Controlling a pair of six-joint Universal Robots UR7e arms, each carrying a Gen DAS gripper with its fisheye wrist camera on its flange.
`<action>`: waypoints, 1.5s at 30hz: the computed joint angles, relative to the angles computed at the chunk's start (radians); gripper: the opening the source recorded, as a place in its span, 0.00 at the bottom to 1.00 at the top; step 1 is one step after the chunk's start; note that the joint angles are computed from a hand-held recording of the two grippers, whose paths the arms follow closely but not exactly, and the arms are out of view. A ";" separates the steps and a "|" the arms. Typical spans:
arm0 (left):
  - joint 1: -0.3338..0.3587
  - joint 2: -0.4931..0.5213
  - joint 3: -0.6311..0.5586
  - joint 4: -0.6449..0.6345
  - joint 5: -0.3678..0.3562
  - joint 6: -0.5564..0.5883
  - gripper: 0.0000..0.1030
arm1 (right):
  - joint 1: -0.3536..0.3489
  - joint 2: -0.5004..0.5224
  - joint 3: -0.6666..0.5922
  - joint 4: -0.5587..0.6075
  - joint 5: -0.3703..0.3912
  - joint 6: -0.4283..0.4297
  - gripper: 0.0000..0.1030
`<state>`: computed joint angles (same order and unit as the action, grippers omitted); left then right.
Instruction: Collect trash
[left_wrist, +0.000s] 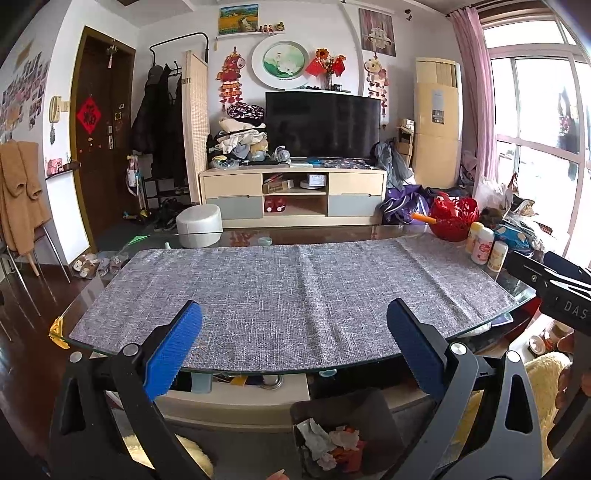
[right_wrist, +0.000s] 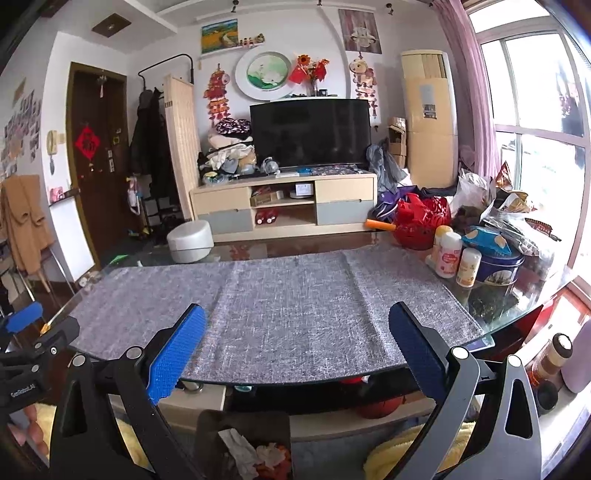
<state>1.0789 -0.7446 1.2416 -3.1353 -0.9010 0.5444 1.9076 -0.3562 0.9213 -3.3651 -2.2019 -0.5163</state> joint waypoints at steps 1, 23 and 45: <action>0.000 0.002 -0.001 -0.001 0.001 0.000 0.92 | 0.000 0.001 -0.001 0.003 -0.001 0.001 0.97; 0.001 -0.009 0.011 -0.008 -0.011 -0.016 0.92 | 0.001 0.001 0.001 0.001 -0.002 0.000 0.97; -0.005 -0.012 0.013 -0.006 -0.013 -0.019 0.92 | -0.002 -0.002 0.005 0.014 -0.002 0.017 0.97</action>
<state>1.0743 -0.7567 1.2548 -3.1411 -0.9143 0.5258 1.9054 -0.3586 0.9263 -3.3513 -2.2035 -0.4995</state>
